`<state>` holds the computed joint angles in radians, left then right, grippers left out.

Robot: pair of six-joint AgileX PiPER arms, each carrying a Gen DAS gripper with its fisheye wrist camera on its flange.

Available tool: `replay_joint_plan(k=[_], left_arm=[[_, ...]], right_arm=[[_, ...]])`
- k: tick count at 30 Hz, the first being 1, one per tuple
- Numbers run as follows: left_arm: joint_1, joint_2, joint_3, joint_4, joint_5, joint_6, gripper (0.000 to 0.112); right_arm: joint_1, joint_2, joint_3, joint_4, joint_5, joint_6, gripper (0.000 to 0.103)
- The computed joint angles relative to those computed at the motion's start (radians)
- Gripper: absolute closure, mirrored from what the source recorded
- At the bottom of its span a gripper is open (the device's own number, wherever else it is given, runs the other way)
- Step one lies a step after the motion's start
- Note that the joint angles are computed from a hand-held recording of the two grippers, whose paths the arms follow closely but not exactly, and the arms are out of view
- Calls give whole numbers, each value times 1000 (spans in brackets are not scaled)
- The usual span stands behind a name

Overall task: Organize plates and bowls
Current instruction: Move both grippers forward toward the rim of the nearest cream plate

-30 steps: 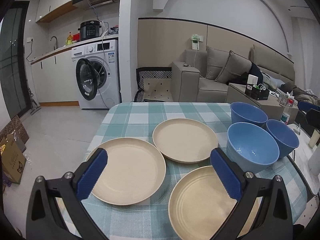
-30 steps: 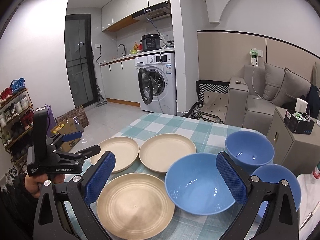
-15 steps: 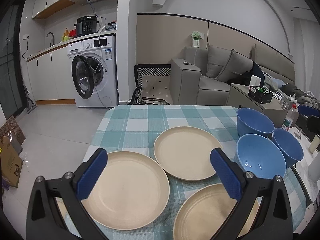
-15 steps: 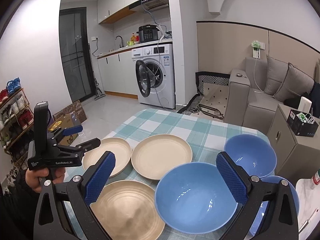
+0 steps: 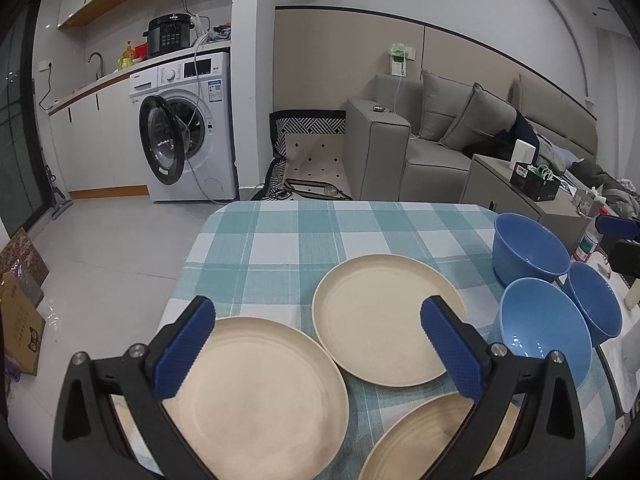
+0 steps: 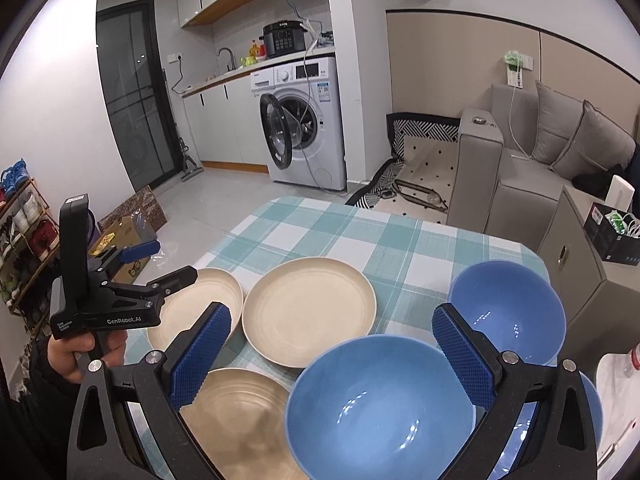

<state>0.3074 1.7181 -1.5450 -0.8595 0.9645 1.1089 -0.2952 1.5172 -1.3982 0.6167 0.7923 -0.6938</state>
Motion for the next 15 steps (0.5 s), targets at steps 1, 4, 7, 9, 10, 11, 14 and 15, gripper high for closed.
replay_joint_plan(k=[1, 4, 7, 9, 10, 11, 14, 15], left_arm=[[-9, 11, -13, 12, 1, -14, 9], [-32, 38, -43, 40, 0, -45, 9], [-58, 62, -69, 70, -9, -73, 9], [-73, 81, -90, 91, -7, -93, 9], [-81, 90, -99, 103, -11, -104, 9], [-89, 99, -108, 114, -15, -114, 9], [-109, 129, -144, 146, -14, -151, 9], [-117, 137, -154, 159, -15, -163, 9]], right_arm=[[3, 20, -21, -9, 9, 12, 0], [5, 72, -67, -23, 24, 37, 0], [13, 119, -114, -47, 42, 69, 0], [20, 150, -150, -71, 61, 96, 0], [23, 174, -178, -87, 75, 114, 0], [25, 188, -196, -94, 85, 124, 0], [30, 245, -262, -115, 121, 156, 0], [33, 259, -280, -124, 132, 167, 0]])
